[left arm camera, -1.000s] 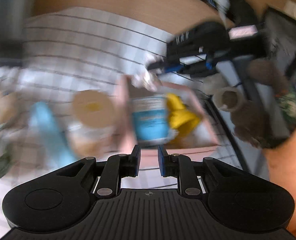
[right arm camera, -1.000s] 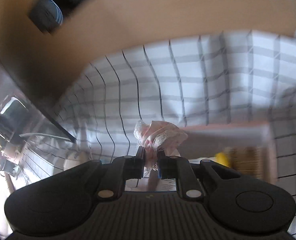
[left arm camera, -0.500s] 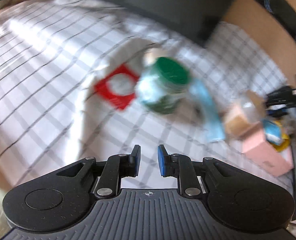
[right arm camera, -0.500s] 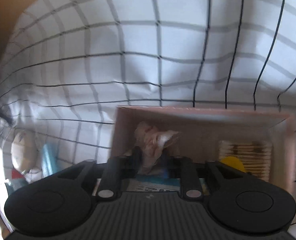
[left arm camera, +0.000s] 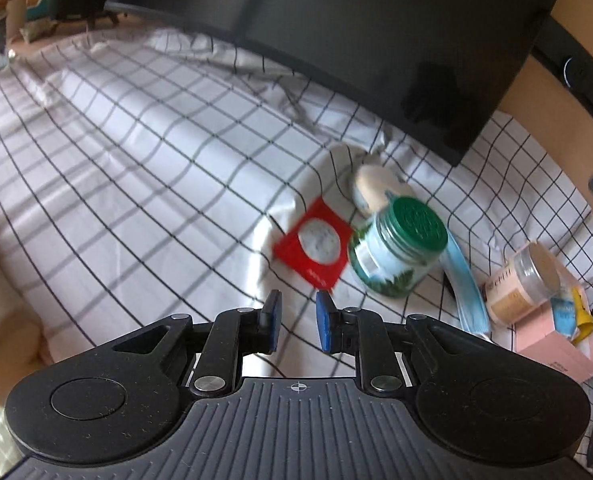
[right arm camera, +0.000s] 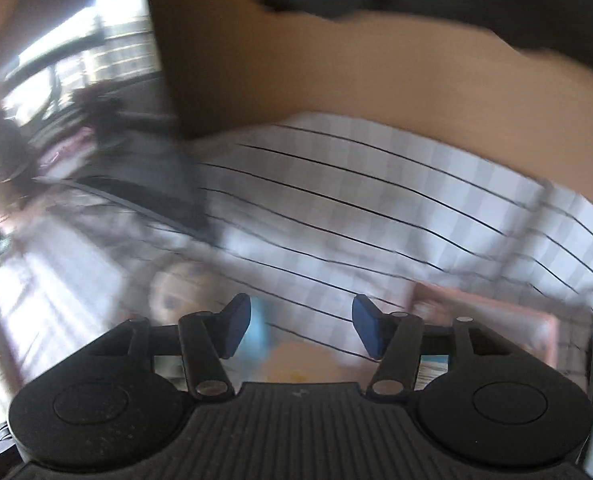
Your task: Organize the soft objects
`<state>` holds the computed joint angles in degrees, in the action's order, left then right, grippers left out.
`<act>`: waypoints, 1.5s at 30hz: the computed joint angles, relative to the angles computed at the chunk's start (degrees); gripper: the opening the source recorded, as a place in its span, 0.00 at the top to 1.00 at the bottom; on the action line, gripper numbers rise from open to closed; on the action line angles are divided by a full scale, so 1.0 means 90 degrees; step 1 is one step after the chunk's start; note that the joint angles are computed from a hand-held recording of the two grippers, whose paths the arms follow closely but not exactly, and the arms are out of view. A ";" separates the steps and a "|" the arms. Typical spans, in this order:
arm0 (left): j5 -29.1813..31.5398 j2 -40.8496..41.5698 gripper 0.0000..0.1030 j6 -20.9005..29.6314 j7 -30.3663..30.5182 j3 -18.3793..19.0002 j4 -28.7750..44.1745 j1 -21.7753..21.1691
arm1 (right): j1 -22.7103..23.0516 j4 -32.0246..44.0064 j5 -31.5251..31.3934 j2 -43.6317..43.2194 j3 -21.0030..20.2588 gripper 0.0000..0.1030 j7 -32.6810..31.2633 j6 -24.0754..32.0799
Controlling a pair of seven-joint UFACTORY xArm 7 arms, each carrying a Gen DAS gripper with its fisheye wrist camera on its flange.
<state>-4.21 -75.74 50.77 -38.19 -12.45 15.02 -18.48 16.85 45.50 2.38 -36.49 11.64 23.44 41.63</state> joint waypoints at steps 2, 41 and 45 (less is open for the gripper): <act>0.0091 0.0018 0.80 -0.0076 0.0102 0.0100 -0.0007 0.0097 | 0.0058 0.0218 0.0003 0.0196 0.0287 0.44 0.0257 -0.0258; 0.0307 0.1636 0.80 -0.2271 0.0685 0.0072 -0.0607 -0.0136 | 0.2353 0.5708 -0.1593 0.7004 -0.0003 0.87 -0.0795 0.2199; 0.0490 0.1105 0.80 -0.1880 0.0543 -0.0015 -0.0704 -0.0031 | 0.2700 0.6223 -0.1979 0.7490 -0.0246 0.87 -0.0669 0.2547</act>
